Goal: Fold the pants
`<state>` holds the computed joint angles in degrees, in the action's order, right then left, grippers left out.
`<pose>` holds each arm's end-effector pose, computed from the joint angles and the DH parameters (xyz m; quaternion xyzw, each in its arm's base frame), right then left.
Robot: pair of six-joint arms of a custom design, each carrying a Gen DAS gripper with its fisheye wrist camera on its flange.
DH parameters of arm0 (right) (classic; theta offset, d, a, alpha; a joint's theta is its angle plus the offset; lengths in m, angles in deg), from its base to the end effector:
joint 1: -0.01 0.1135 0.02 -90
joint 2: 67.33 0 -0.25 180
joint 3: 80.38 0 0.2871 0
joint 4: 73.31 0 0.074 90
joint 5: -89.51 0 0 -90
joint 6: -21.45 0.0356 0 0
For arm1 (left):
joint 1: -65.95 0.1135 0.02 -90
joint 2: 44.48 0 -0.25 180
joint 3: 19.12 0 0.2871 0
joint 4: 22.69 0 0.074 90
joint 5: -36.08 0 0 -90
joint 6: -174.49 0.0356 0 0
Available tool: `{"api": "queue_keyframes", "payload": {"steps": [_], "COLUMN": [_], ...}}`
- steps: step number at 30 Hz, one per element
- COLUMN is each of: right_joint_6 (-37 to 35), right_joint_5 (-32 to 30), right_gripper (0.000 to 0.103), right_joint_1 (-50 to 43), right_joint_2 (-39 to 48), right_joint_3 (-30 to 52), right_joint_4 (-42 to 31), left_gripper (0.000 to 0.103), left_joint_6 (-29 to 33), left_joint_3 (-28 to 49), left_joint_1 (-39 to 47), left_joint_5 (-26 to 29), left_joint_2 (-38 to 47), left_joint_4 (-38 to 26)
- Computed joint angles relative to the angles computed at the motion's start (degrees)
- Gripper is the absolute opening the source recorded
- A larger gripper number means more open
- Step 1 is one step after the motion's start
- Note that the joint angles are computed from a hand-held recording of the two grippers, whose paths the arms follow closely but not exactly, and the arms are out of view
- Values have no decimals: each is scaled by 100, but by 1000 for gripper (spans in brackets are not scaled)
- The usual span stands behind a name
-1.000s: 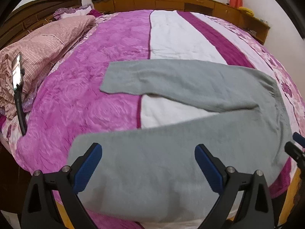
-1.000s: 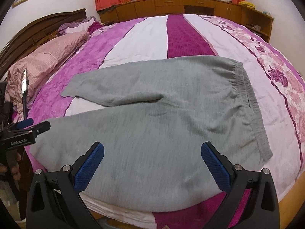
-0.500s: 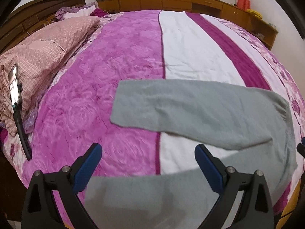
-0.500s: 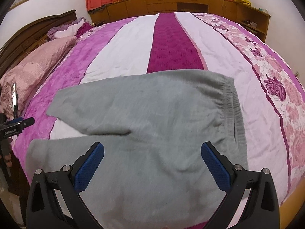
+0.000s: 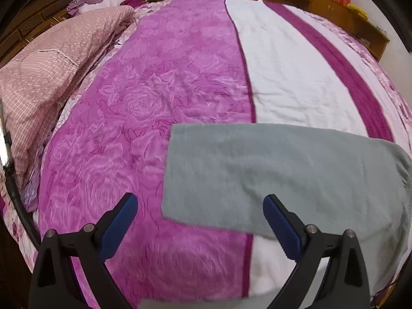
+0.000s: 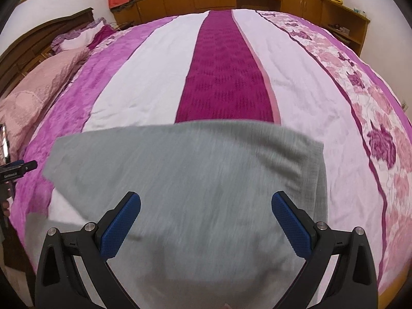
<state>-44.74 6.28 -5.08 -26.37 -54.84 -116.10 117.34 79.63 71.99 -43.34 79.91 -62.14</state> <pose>0.1646 -0.0189 0.1081 0.2552 0.9257 -0.0116 0.2790 0.4640 0.0425 0.0967 0.2448 0.9412 -0.0134 0.2325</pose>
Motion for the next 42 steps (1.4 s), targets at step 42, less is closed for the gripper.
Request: {"api": "queue_keyframes", "payload": {"steps": [42], "right_joint_6": [-2308], "right_joint_5": [-1223], "right_gripper": [100], "right_joint_1": [-1762], "right_joint_2": [6881], "right_joint_3": [1783], "right_joint_4": [5167], "left_gripper": [103], "left_joint_6": [-340], "left_joint_3": [4280], "left_joint_1": [-67], "left_joint_5": [467], "left_joint_2": [3759], "left_joint_4": [-742]}}
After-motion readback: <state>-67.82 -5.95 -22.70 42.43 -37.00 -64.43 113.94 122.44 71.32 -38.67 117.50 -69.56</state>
